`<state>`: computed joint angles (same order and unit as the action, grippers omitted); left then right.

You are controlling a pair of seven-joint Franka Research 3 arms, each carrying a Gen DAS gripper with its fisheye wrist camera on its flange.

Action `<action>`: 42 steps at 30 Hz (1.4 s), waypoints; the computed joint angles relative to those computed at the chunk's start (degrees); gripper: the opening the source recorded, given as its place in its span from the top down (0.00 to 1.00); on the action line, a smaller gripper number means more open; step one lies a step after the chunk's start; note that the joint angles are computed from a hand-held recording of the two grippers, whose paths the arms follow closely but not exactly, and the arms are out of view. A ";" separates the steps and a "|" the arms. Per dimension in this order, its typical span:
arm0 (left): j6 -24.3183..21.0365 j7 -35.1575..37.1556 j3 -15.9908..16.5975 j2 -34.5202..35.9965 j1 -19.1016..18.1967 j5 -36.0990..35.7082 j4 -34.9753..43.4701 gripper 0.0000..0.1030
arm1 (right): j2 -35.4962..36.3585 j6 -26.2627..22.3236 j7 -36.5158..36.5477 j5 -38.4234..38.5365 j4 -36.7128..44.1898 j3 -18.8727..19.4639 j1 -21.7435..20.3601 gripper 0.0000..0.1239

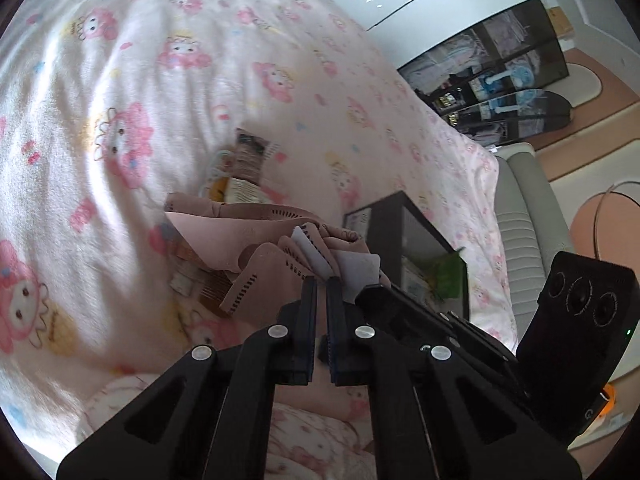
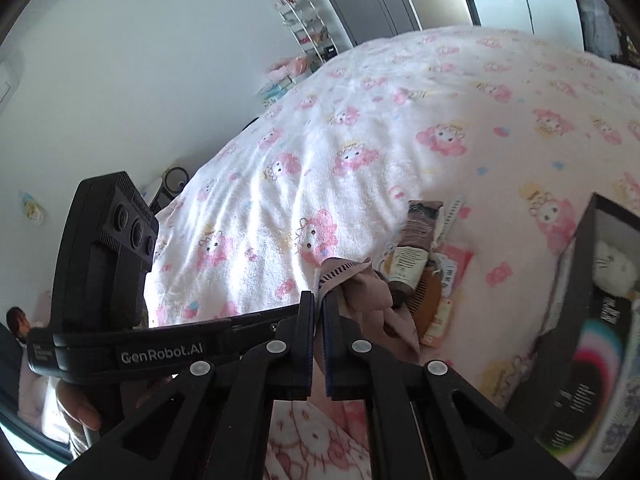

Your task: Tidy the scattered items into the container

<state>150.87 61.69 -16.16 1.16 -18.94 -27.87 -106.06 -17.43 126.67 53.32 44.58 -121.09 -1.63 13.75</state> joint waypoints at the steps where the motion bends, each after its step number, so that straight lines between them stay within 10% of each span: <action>1: 0.48 -1.16 -0.40 -0.07 -0.46 1.20 0.20 0.98 | -1.26 -0.22 -0.18 0.02 -0.76 -0.39 -0.29 0.98; 11: -0.65 -6.64 -2.12 0.49 -3.76 5.78 0.85 0.97 | -11.19 -4.33 -1.12 -1.34 -8.28 -5.34 -5.04 0.98; 15: -6.01 -13.89 -1.94 2.43 -4.03 12.74 3.05 0.92 | -11.88 -6.08 -1.30 -4.12 -10.32 -5.29 -6.47 0.98; 19: -11.68 -24.55 -1.35 6.87 -4.44 19.01 6.43 0.56 | -10.81 -7.18 0.38 -7.37 -12.46 -3.95 -7.40 0.98; 29: -26.64 -28.36 -1.96 20.77 -5.88 25.90 21.87 0.60 | -7.71 -4.82 5.49 -11.56 -13.72 -2.82 -8.55 0.97; 42: -10.38 -26.13 -3.94 8.39 -6.55 22.92 10.28 0.74 | -9.52 -11.56 2.14 -8.04 -14.34 -7.32 -11.89 0.91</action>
